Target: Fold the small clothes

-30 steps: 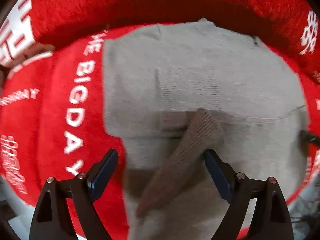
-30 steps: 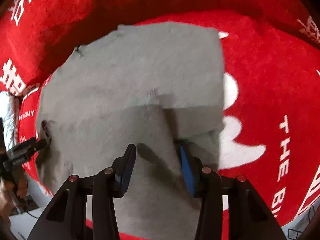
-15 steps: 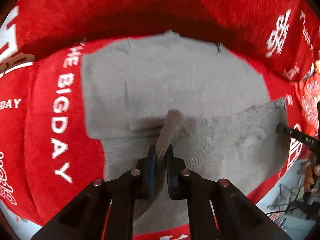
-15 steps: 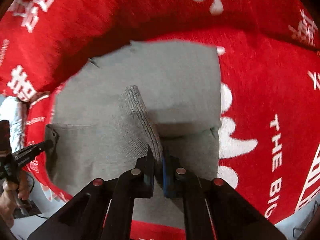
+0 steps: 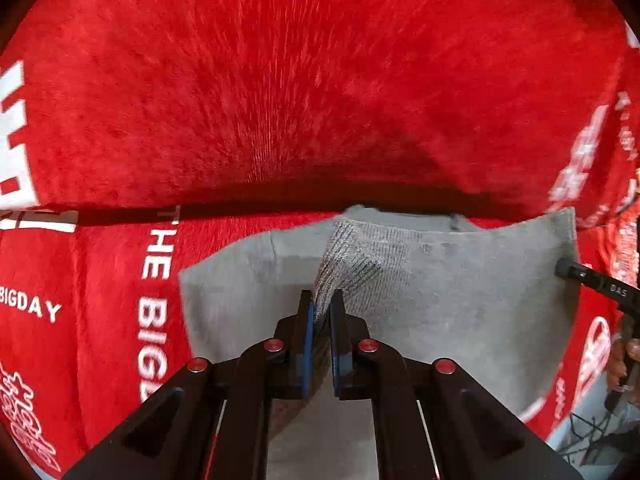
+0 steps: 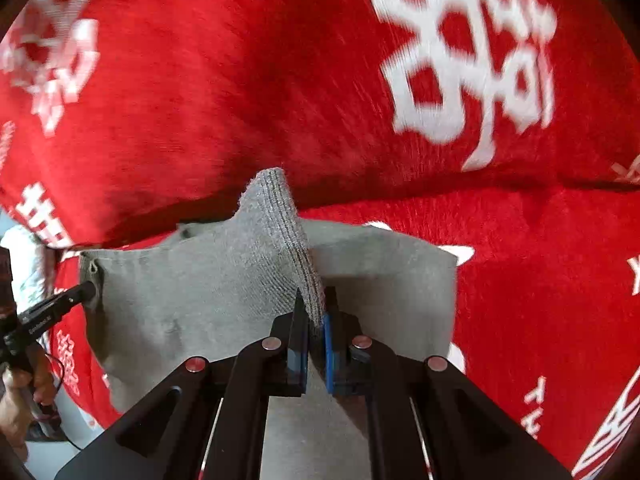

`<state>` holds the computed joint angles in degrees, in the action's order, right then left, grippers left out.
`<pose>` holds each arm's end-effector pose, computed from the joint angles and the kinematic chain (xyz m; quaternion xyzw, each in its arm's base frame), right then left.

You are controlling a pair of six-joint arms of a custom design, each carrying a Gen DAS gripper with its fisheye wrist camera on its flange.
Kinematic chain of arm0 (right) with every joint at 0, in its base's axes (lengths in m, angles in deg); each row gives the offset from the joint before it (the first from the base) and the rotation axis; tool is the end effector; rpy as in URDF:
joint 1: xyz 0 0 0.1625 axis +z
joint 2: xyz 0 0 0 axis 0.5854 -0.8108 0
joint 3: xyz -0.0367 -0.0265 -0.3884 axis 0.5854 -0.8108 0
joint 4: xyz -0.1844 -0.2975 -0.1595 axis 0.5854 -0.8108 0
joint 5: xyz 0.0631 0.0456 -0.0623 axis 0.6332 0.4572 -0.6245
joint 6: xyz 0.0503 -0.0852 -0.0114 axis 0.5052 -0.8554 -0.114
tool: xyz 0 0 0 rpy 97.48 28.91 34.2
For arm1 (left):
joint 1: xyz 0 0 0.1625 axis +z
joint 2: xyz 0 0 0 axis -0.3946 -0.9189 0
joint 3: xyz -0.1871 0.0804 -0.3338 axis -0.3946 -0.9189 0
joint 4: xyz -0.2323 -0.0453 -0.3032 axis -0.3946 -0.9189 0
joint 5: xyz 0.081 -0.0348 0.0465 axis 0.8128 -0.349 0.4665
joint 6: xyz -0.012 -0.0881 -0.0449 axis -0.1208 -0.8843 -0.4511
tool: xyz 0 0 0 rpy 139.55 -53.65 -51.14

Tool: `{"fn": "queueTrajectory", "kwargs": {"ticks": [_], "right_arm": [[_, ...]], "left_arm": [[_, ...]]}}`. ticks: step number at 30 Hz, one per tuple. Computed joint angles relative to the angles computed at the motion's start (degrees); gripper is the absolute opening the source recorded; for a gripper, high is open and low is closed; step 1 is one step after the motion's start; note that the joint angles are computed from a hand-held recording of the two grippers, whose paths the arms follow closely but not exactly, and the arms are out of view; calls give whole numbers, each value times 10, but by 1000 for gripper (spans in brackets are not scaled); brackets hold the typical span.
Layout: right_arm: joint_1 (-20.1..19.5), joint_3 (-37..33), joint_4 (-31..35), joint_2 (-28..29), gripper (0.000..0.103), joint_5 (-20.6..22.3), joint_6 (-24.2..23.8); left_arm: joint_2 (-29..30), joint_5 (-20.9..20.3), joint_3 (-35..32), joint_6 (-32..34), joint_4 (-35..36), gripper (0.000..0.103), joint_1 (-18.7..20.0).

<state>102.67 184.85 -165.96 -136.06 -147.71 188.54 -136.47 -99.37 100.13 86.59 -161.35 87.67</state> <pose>0.3337 -0.2182 0.0249 -0.3677 -0.8137 0.3615 0.2683 -0.0636 -0.5253 0.3075 0.4674 0.8603 0.0930 0.1808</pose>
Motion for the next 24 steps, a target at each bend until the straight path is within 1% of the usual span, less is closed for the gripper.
{"fn": "queueTrajectory", "kwargs": {"ticks": [1, 2, 5, 7, 9, 10, 11, 12, 13, 14, 16, 18, 20, 21, 22, 24], "right_arm": [[-18, 24, -54, 4, 6, 3, -13], [-34, 46, -108, 12, 6, 6, -24], [-71, 87, -229, 41, 6, 15, -49], [-85, 94, -253, 55, 7, 20, -61], [-87, 96, -263, 60, 7, 18, -63], [-82, 93, -253, 60, 7, 18, -51], [-80, 89, -218, 51, 7, 17, -29], [-76, 80, -169, 42, 12, 20, -1], [-74, 74, -113, 29, 13, 25, 34], [-71, 72, -81, 20, 13, 30, 63], [-60, 66, -31, 3, 13, 35, 104], [-37, 50, 2, -1, 13, 25, 119], [-14, 35, -3, 9, 13, 13, 116], [-7, 29, -9, 16, 13, 10, 111], [-1, 19, -18, 26, 13, 8, 102], [-1, 3, -55, 52, 13, 7, 64]], "left_arm": [[5, 9, 11, -1, -15, 8, 0], [14, 30, 28, -1, -42, 8, 3], [34, 63, 56, -12, -86, 9, 10], [43, 81, 66, -18, -114, 9, 13], [50, 98, 70, -21, -138, 16, 13], [52, 126, 78, -21, -172, 34, 10], [52, 151, 87, -16, -208, 66, 7], [53, 175, 95, -7, -250, 75, 4], [55, 190, 88, -2, -271, 76, 5], [58, 191, 76, -2, -268, 76, 9], [61, 175, 33, -23, -210, 76, 15], [50, 154, 16, -21, -181, 76, 15], [33, 125, 9, -15, -144, 76, 14], [24, 105, 5, -16, -114, 76, 12], [19, 79, -2, -19, -69, 76, 13], [13, 51, -1, -24, -17, 76, 12]]}}
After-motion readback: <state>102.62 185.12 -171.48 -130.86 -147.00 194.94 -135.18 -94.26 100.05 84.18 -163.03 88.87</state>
